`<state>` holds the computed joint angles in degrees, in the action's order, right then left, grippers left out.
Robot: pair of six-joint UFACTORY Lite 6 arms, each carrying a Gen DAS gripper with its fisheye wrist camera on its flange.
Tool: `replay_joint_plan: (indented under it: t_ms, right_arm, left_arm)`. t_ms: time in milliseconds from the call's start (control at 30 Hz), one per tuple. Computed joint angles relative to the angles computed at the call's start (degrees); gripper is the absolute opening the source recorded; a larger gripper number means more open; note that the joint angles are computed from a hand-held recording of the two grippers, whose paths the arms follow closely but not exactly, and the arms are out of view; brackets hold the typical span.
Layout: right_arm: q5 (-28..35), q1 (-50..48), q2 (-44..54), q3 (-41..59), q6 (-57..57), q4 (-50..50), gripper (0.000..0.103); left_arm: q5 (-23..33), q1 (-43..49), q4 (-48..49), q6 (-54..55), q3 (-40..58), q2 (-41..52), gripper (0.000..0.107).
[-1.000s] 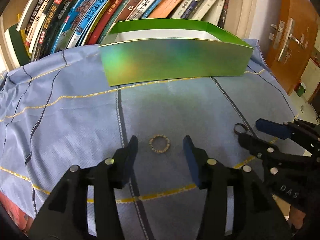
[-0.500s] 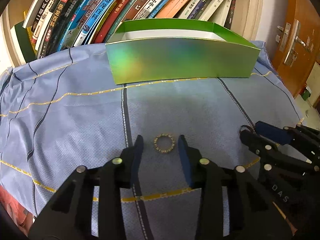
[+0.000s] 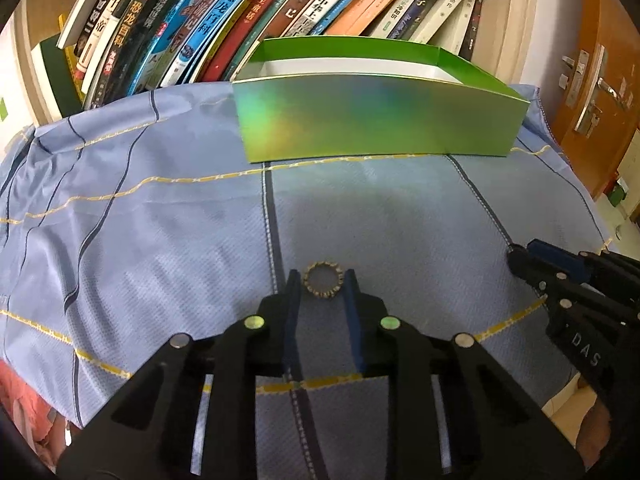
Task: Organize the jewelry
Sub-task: 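Grasp the gold beaded ring with the left tool while the right tool grasps the black ring, then carry both rings into the green box and open both tools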
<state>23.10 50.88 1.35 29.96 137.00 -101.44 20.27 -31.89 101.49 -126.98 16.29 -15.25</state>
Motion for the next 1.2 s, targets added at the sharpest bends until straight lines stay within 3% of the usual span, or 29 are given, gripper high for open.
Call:
replay_joint_plan:
  t_ms: [67,233,367,1100,1200]
  right_arm:
    - [-0.15,0.28,0.06,0.03,0.77,-0.84,0.03]
    - [1.62,1.55,2.16,1.8,-1.22,1.44,0.03]
    - [0.65,1.0,1.7,1.76,-1.79,1.4,0.02]
    - [0.59,0.02,-0.32,1.61,-4.57,4.41,0.02]
    - [1.33,-0.84,-4.35,2.51,-11.64,9.35,0.02]
  left_arm:
    - [-0.97,0.93,0.05,0.22,-0.26,-0.66,0.027]
    - [-0.45,0.32,1.9,-1.86,0.8,1.12,0.033]
    - [-0.9,1.02,4.53,-3.87,0.76,1.2,0.021]
    - [1.3,-0.58,-5.19,4.73,1.48,-0.8,0.021]
    - [0.97,0.61,-7.68,8.71,2.13,-2.62,0.021]
